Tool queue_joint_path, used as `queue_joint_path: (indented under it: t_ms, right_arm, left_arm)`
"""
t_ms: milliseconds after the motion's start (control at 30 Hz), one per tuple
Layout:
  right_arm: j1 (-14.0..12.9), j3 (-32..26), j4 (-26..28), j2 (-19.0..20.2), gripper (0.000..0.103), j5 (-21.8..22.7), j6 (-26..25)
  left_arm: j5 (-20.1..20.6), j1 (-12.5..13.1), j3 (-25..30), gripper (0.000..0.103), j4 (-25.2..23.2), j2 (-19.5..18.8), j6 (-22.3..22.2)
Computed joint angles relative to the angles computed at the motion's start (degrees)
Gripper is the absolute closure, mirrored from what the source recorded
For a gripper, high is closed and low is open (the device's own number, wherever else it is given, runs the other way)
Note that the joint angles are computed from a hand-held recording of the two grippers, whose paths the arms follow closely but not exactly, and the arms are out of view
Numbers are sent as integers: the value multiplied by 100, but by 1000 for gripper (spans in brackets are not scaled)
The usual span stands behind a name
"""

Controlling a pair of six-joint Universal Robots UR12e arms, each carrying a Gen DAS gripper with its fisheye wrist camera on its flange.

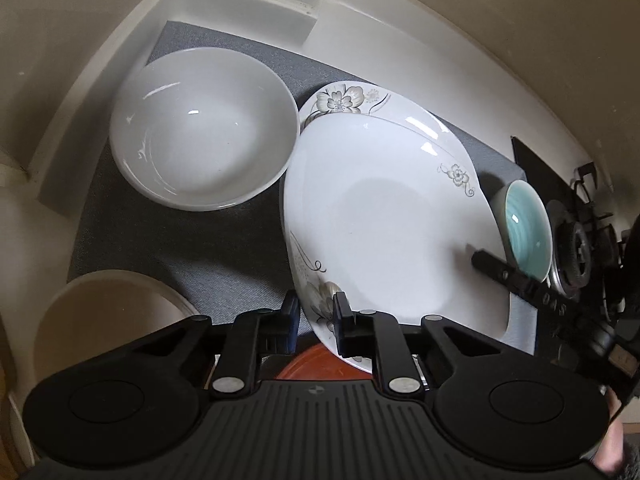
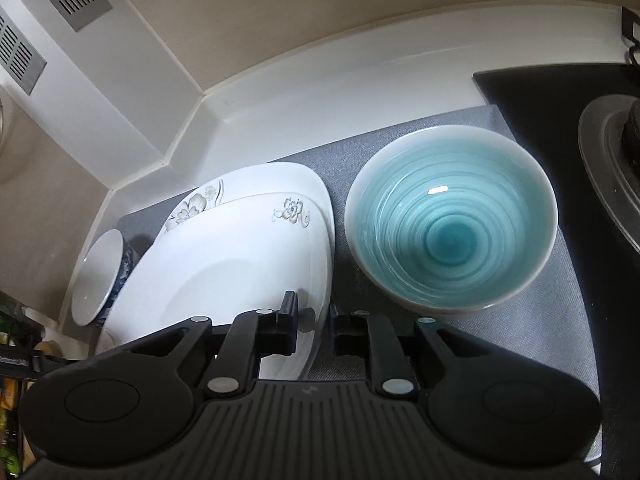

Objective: Organize plates and bowls

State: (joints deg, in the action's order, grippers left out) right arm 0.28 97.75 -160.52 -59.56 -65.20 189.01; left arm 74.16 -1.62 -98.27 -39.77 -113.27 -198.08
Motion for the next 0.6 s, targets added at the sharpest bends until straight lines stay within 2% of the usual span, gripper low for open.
queue_joint_path:
  t_ms: [100, 167, 233, 333, 600]
  right_arm:
    - [-2, 133, 58, -144, 83, -52, -253]
    - [-14, 245, 115, -252, 79, -26, -325]
    - [-22, 354, 154, -342, 79, 10, -339]
    - [-26, 438, 92, -383, 82, 160, -379]
    - [75, 348, -72, -270, 87, -73, -84]
  left_arm:
    - [-10, 14, 23, 86, 69, -42, 20]
    - [109, -15, 38, 87, 129, -63, 88]
    - [315, -61, 80, 87, 126, -98, 139]
    - [392, -83, 120, 87, 155, -136, 224]
    - [673, -121, 198, 90, 352, -254, 393]
